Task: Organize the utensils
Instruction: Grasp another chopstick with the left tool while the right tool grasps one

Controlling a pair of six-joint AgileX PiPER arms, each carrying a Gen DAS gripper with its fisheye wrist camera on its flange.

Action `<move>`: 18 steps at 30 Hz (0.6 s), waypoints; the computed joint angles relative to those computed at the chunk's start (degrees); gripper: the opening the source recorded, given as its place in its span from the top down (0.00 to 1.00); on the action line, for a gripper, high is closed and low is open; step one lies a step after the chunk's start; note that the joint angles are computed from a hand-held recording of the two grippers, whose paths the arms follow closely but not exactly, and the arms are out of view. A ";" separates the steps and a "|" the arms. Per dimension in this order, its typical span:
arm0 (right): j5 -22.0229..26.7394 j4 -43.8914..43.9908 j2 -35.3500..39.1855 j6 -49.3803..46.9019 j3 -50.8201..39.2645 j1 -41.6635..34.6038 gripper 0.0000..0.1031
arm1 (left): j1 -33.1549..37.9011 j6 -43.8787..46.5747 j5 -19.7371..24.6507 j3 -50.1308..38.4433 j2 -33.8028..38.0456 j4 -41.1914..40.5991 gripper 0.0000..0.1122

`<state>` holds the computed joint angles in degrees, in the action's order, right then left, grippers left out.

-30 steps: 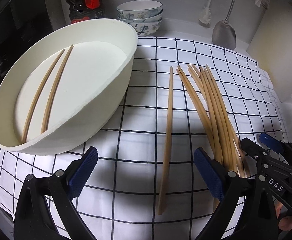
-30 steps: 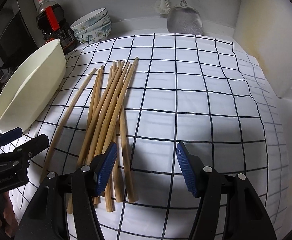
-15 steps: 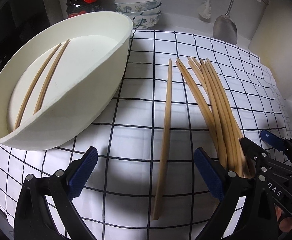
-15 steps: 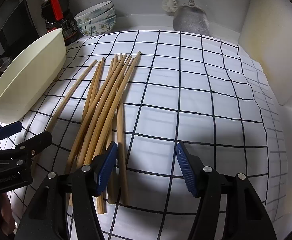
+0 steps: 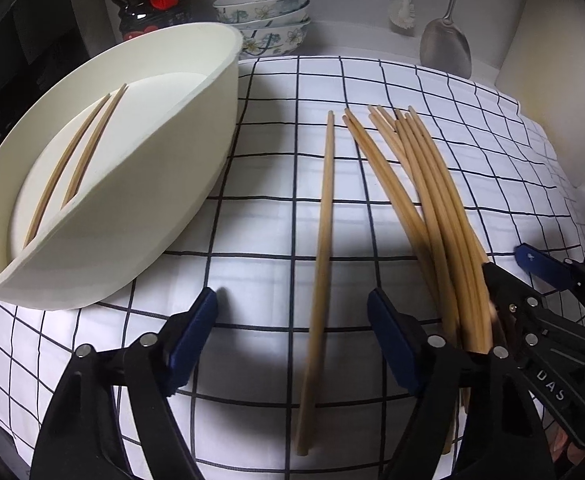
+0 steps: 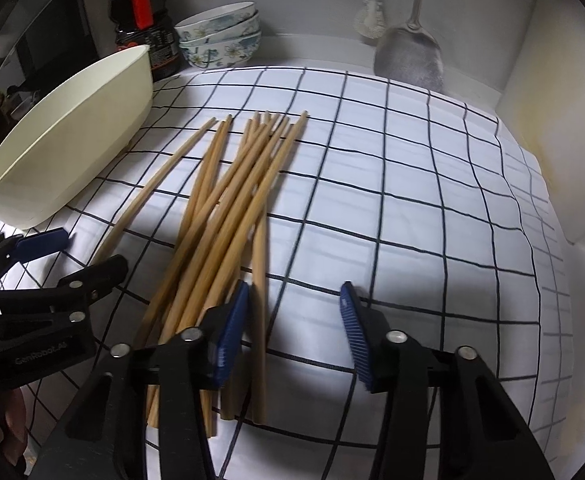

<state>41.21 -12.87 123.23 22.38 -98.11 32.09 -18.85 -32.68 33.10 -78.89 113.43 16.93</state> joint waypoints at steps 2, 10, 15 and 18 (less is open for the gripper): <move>0.25 0.62 0.36 -1.43 -0.78 0.20 0.74 | -0.31 0.50 0.16 -0.51 0.13 -0.20 0.43; 0.24 -0.18 0.29 -0.32 -0.64 0.32 0.94 | -1.03 4.59 0.74 -2.45 0.66 -3.47 0.81; 0.19 -3.25 -0.99 3.78 1.55 -0.43 0.94 | -1.24 8.49 1.20 -3.99 1.45 -6.97 0.94; 0.31 -5.46 -2.08 5.55 2.93 -0.89 0.94 | -1.20 10.70 1.28 -4.56 1.77 -9.72 0.93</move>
<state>41.52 -18.33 121.15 27.93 -95.18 31.19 -20.06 -21.97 34.38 -83.45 115.19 7.22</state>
